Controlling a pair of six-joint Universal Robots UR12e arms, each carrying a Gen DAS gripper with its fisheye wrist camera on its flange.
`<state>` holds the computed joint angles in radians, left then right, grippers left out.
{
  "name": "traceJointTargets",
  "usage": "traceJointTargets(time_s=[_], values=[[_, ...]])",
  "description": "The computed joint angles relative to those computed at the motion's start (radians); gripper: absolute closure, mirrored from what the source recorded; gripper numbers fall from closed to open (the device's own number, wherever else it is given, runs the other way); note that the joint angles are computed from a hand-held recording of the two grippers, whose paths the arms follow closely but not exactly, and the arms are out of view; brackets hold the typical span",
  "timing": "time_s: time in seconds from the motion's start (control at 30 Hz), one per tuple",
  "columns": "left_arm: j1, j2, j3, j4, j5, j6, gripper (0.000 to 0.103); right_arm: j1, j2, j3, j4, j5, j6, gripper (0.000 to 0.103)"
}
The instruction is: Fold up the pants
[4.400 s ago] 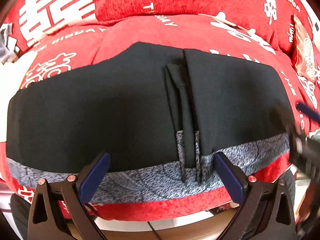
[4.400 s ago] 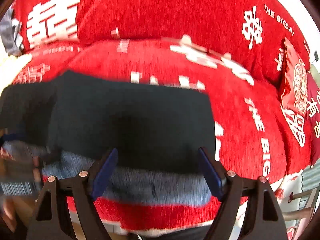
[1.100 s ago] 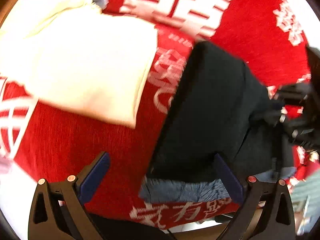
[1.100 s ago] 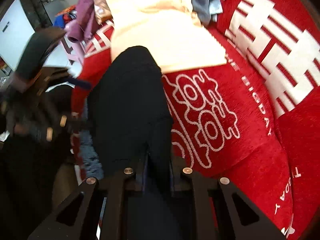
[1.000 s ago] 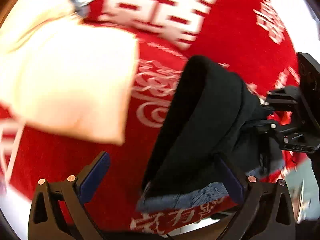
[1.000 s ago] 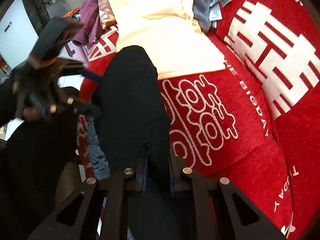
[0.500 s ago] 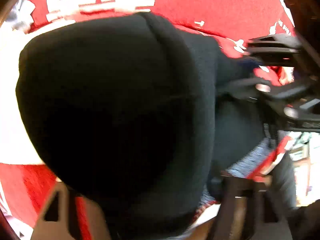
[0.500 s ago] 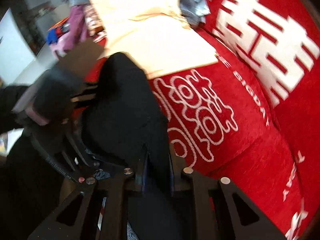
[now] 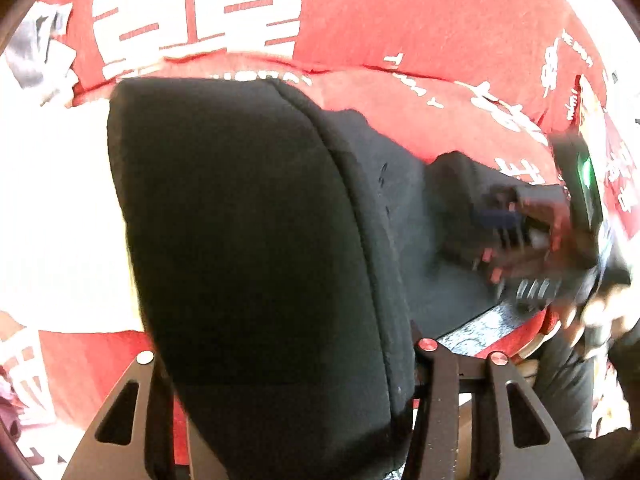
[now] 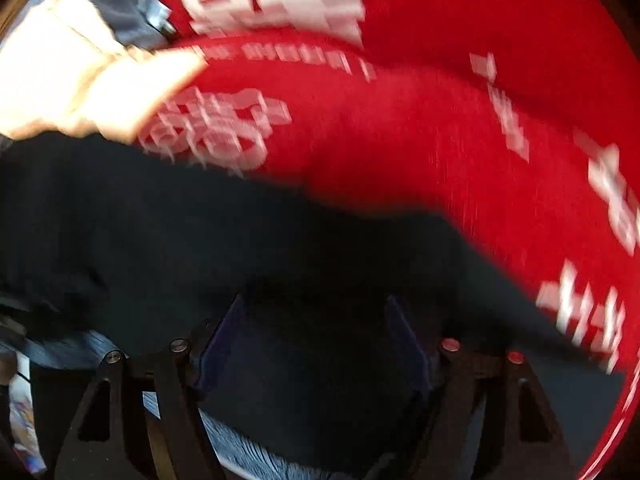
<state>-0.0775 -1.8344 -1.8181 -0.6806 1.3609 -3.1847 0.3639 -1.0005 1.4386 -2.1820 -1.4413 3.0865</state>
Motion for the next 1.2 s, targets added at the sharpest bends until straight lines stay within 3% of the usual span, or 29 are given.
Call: traceJointTargets(time_s=[0.07, 0.2, 0.27, 0.37, 0.43, 0.53, 0.6, 0.63, 0.7, 0.77, 0.8, 0.9, 1.07, 1.2], values=[[-0.005, 0.011, 0.002, -0.009, 0.027, 0.002, 0.051, 0.011, -0.043, 0.07, -0.055, 0.003, -0.025, 0.025], [-0.025, 0.011, 0.025, -0.027, 0.068, 0.012, 0.054, 0.024, -0.1, 0.123, -0.028, 0.004, -0.114, 0.023], [-0.04, 0.007, 0.041, -0.028, 0.084, 0.013, 0.059, 0.03, -0.12, 0.152, -0.097, -0.064, -0.086, 0.023], [-0.059, -0.002, 0.063, -0.044, 0.123, 0.015, 0.067, 0.039, -0.119, 0.163, -0.201, -0.227, 0.005, 0.023], [-0.069, -0.007, 0.08, -0.07, 0.14, 0.006, 0.071, 0.045, -0.106, 0.154, -0.215, -0.285, 0.028, 0.023], [-0.08, -0.014, 0.097, -0.097, 0.166, -0.013, 0.073, 0.067, -0.076, 0.125, -0.153, -0.385, 0.01, 0.023], [-0.086, -0.015, 0.106, -0.108, 0.174, -0.02, 0.074, 0.08, -0.069, 0.14, -0.195, -0.431, -0.031, 0.022], [-0.092, -0.015, 0.111, -0.113, 0.181, -0.018, 0.074, 0.081, -0.07, 0.138, -0.198, -0.431, -0.035, 0.022], [-0.103, -0.013, 0.121, -0.125, 0.187, -0.005, 0.075, 0.056, -0.094, 0.135, -0.18, -0.315, 0.001, 0.022], [-0.114, -0.008, 0.135, -0.132, 0.178, 0.012, 0.075, 0.017, -0.145, 0.177, -0.28, -0.196, 0.066, 0.022], [-0.119, -0.007, 0.143, -0.135, 0.173, 0.014, 0.075, 0.007, -0.16, 0.19, -0.31, -0.185, 0.079, 0.022], [-0.138, -0.012, 0.184, -0.161, 0.152, 0.011, 0.076, -0.033, -0.215, 0.231, -0.386, -0.17, 0.112, 0.018], [-0.197, -0.051, 0.28, -0.221, 0.171, 0.036, 0.078, -0.093, -0.259, 0.282, -0.308, -0.271, 0.145, 0.017], [-0.258, -0.111, 0.387, -0.289, 0.206, 0.08, 0.078, -0.133, -0.286, 0.342, -0.277, -0.25, 0.169, 0.017]])
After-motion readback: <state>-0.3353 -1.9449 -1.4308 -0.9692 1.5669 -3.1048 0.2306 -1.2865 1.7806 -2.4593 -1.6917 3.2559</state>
